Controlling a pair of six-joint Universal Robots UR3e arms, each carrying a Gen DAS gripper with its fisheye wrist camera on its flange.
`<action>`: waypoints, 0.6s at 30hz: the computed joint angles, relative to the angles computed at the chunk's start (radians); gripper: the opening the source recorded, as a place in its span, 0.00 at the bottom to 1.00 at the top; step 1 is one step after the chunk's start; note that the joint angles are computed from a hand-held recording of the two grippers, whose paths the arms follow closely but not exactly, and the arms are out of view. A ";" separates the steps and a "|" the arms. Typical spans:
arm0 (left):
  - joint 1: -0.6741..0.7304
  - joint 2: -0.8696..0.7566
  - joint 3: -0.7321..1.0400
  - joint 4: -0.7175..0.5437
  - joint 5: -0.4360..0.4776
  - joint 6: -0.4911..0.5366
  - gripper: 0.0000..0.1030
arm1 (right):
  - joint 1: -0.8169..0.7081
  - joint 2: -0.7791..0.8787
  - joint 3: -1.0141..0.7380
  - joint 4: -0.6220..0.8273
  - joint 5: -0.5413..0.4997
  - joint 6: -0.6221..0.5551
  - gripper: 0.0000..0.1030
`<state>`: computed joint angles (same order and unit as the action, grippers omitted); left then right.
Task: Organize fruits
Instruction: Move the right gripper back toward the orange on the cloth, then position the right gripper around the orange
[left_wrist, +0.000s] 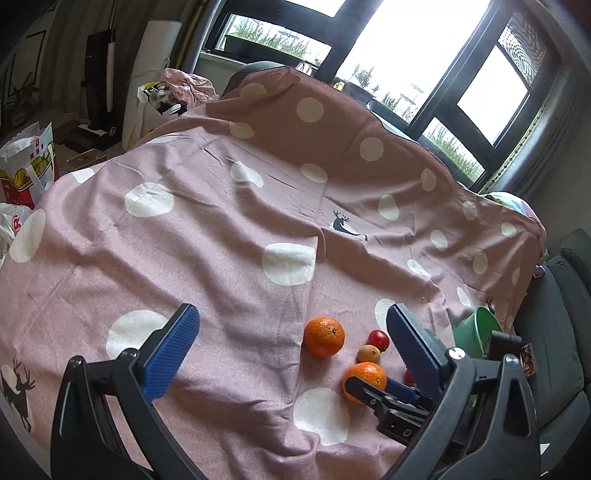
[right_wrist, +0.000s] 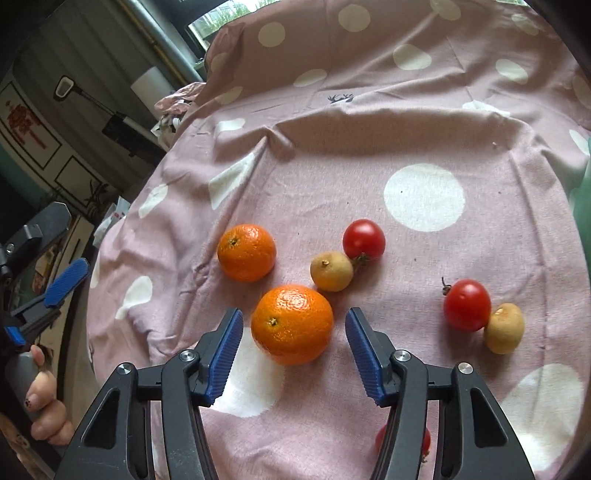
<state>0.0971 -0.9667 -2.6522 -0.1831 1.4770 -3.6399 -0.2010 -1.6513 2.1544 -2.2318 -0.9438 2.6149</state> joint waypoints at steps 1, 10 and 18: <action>0.003 -0.001 -0.003 0.003 -0.007 0.008 0.98 | 0.011 0.010 0.002 -0.017 -0.007 0.010 0.51; -0.076 -0.108 0.027 0.068 0.053 0.003 0.98 | 0.034 -0.023 -0.012 0.000 -0.077 0.018 0.47; -0.195 -0.282 0.097 0.126 0.130 -0.008 0.95 | -0.042 -0.036 -0.070 0.077 -0.151 -0.012 0.47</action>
